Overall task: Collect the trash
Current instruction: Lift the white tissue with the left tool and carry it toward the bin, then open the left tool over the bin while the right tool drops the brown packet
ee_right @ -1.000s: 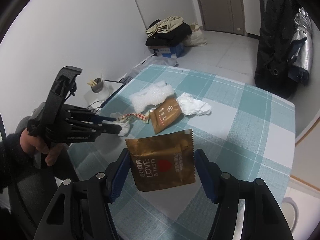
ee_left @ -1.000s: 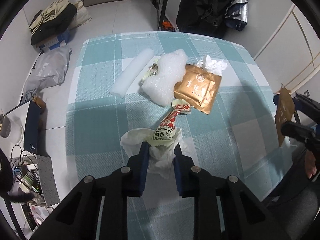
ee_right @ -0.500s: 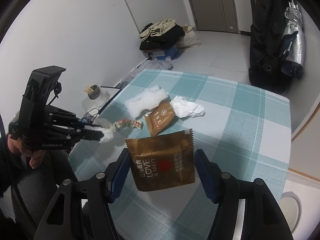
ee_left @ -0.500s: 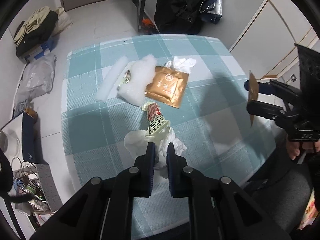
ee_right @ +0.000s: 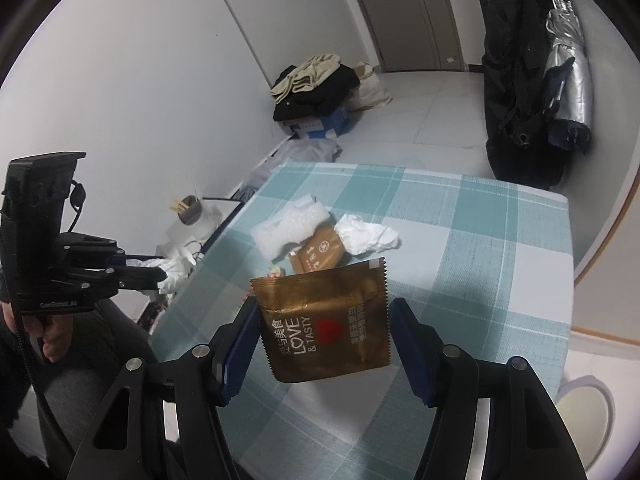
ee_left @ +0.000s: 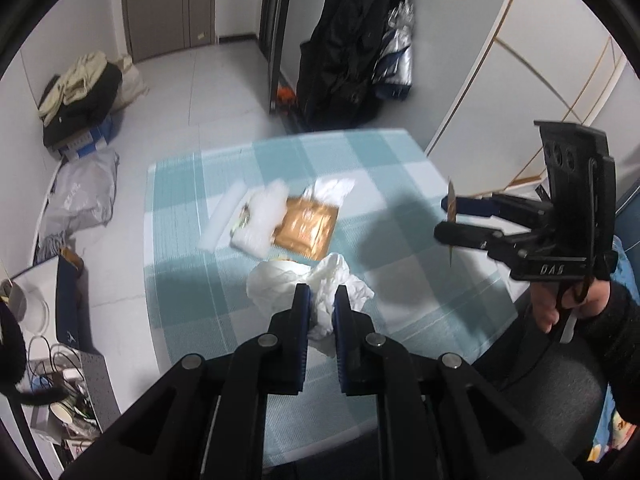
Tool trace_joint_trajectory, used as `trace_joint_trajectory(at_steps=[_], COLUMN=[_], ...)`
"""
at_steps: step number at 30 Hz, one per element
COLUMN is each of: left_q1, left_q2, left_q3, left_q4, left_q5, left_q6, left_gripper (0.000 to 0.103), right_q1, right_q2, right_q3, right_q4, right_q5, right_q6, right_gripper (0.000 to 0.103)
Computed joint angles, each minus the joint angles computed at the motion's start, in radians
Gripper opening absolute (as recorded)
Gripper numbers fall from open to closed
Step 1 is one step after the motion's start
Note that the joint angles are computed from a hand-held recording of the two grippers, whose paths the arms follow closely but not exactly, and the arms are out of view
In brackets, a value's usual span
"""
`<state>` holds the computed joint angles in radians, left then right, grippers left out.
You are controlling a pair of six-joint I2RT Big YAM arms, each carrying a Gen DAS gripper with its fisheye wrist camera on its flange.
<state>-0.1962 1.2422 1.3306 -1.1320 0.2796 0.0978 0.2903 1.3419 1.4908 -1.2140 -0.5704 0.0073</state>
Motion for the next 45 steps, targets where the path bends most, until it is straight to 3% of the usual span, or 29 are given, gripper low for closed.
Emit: trace_joint_trajectory(at_steps=[4, 9, 16, 19, 22, 35, 45], left_q1=[-0.026, -0.037, -0.097, -0.140, -0.171, -0.304, -0.420], left_q2=[-0.019, -0.018, 0.000, 0.004, 0.022, 0.148, 0.311], left_q3=[0.000, 0.014, 0.069, 0.090, 0.120, 0.259, 0.398], left_q4=[0.066, 0.130, 0.171, 0.189, 0.201, 0.223, 0.182], left_q5=[-0.032, -0.006, 0.016, -0.024, -0.007, 0.064, 0.131], left_q6=[-0.035, -0.103, -0.143, -0.148, -0.163, -0.198, -0.226], left_gripper=[0.008, 0.008, 0.008, 0.008, 0.008, 0.008, 0.008], right_q1=[-0.020, -0.066, -0.138, -0.181, -0.228, -0.481, -0.684], right_q2=[-0.022, -0.066, -0.114, -0.127, -0.138, -0.135, -0.119], right_q3=[0.001, 0.010, 0.046, 0.066, 0.087, 0.201, 0.176], right_q4=[0.004, 0.002, -0.017, -0.030, -0.041, -0.137, -0.175], right_q5=[-0.018, -0.044, -0.023, -0.020, -0.010, 0.040, 0.096], right_q6=[0.043, 0.111, 0.147, 0.161, 0.164, 0.099, 0.034], right_gripper=[0.065, 0.065, 0.065, 0.065, 0.065, 0.065, 0.065])
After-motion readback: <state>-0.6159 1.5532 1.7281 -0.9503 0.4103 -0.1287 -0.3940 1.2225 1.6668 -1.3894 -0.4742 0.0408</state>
